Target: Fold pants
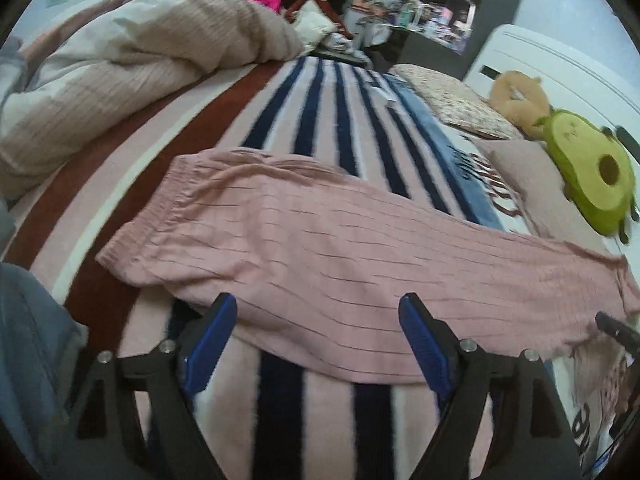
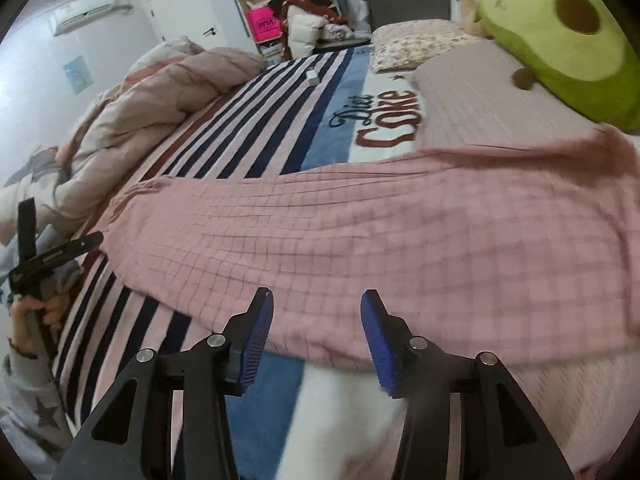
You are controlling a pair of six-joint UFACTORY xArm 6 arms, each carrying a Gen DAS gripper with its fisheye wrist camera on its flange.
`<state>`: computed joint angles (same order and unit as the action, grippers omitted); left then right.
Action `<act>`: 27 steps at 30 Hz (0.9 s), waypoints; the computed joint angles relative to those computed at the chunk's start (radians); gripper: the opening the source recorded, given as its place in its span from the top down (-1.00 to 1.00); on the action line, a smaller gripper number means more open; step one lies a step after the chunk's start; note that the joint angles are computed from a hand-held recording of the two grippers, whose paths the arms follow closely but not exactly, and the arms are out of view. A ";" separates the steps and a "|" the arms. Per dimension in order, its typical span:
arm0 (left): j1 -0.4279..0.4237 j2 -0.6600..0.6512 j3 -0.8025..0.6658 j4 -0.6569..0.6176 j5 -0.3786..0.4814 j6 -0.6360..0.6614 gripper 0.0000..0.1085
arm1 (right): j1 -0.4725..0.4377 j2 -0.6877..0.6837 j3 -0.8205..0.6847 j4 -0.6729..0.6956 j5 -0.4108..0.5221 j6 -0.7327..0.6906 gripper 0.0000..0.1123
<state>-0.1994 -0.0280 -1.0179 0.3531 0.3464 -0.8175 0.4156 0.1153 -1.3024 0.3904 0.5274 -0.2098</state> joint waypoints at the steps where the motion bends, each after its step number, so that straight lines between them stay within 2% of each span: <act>1: -0.009 0.003 -0.003 -0.006 -0.011 0.008 -0.48 | -0.009 -0.033 0.035 -0.028 -0.022 0.022 0.27; 4: -0.043 0.037 -0.054 0.031 -0.017 0.013 -0.48 | -0.051 -0.114 0.111 -0.161 -0.071 0.122 0.27; 7: -0.081 0.084 -0.117 0.030 -0.025 0.042 -0.48 | -0.105 -0.144 0.114 -0.232 -0.010 0.166 0.27; 9: -0.102 0.116 -0.156 -0.022 -0.035 0.092 -0.48 | -0.129 -0.150 0.116 -0.235 0.019 0.159 0.36; 12: -0.134 0.152 -0.213 -0.022 -0.023 0.106 -0.48 | -0.162 -0.155 0.113 -0.179 0.037 0.102 0.54; 17: -0.165 0.177 -0.263 -0.004 -0.010 0.111 -0.48 | -0.208 -0.112 0.039 -0.294 0.032 0.184 0.53; 22: -0.174 0.205 -0.308 0.052 0.016 0.080 -0.48 | -0.254 -0.046 -0.050 -0.297 0.031 0.193 0.55; 27: -0.175 0.240 -0.343 0.041 0.028 0.092 -0.48 | -0.284 0.033 -0.151 -0.437 0.008 0.289 0.57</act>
<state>-0.3749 0.2119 -1.3611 0.3943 0.3743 -0.7258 0.1321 0.1479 -1.4539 -0.0461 0.5355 0.0792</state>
